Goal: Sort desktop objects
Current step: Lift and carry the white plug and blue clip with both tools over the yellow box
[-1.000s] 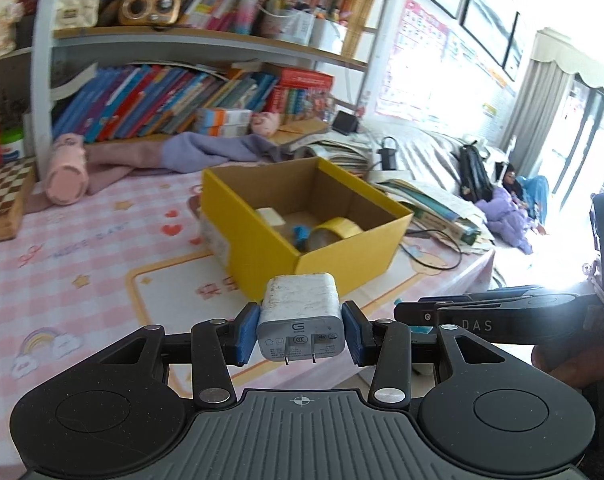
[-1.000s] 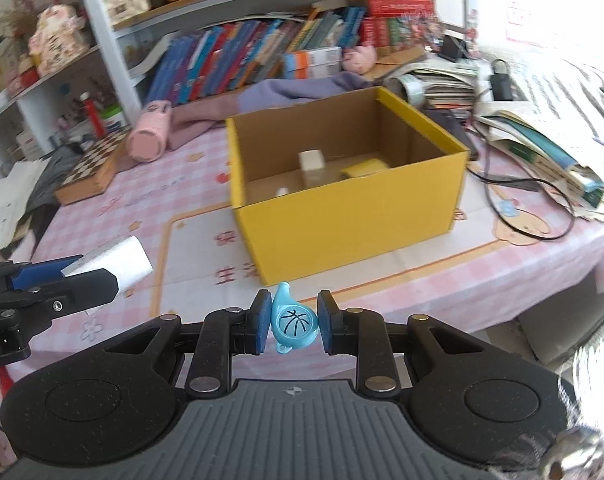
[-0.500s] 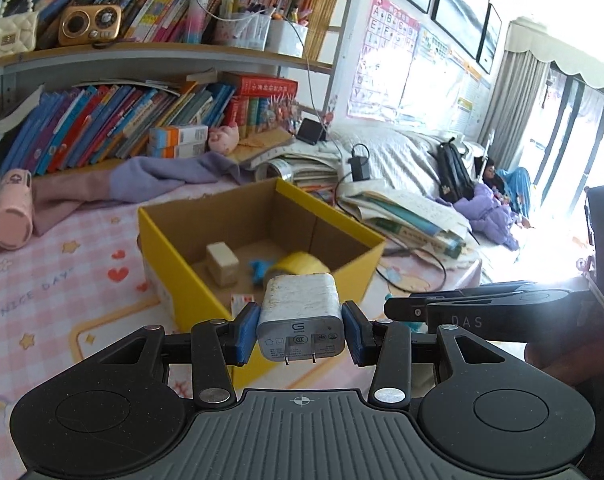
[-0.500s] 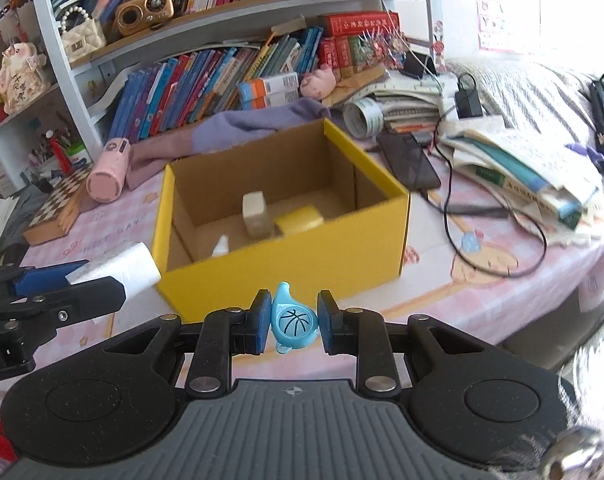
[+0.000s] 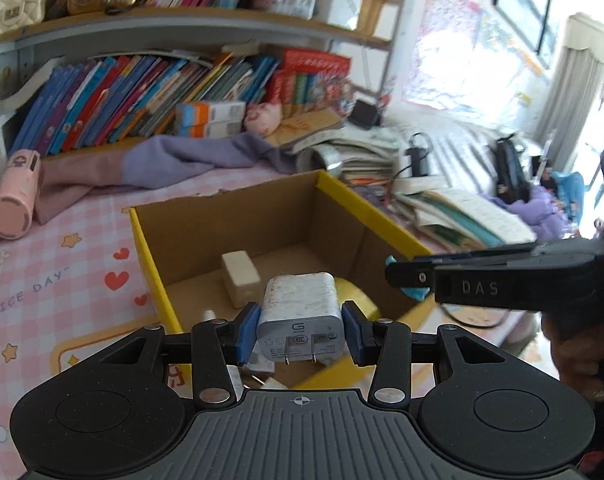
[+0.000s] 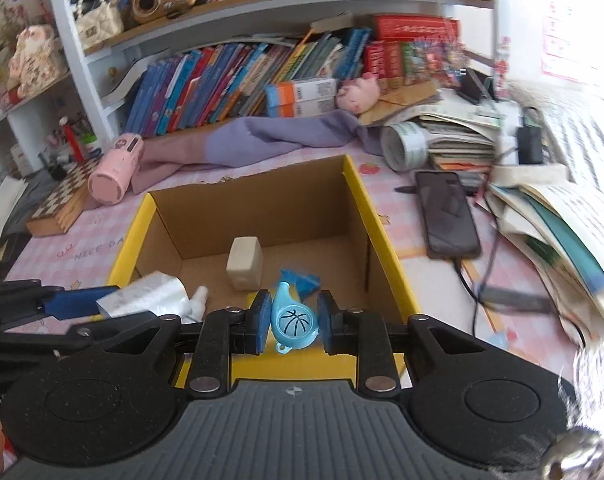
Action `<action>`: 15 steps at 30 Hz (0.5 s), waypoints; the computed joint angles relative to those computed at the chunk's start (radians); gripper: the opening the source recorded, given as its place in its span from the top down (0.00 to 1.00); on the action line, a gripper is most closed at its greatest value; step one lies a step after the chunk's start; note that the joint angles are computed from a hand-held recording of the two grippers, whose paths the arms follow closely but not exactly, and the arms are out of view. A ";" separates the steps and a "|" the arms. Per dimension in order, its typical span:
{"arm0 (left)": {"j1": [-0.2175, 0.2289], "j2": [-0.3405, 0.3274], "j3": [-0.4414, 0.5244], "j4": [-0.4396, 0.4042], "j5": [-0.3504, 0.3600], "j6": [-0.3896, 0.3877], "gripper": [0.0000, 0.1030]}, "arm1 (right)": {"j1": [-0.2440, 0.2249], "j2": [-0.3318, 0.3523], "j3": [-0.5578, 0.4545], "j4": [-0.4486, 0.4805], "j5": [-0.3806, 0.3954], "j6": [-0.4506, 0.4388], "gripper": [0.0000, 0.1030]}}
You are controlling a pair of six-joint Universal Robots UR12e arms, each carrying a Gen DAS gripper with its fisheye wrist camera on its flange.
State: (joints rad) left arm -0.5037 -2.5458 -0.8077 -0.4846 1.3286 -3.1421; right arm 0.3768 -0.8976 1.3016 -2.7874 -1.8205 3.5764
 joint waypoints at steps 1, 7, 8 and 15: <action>-0.005 -0.013 0.024 -0.019 0.024 -0.004 0.59 | -0.010 0.010 -0.014 0.007 0.024 -0.018 0.77; -0.029 -0.091 0.172 -0.147 0.140 -0.037 0.59 | -0.053 0.083 -0.123 0.049 0.127 -0.117 0.77; -0.032 -0.101 0.192 -0.166 0.150 -0.040 0.59 | -0.060 0.096 -0.146 0.070 0.151 -0.127 0.77; -0.049 -0.177 0.342 -0.294 0.240 -0.054 0.58 | -0.090 0.178 -0.293 0.233 0.259 -0.174 0.77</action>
State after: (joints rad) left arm -0.5525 -2.7228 -0.4657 -0.7785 1.5686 -3.1959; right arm 0.2870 -0.7191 1.0086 -2.5545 -1.5616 3.4022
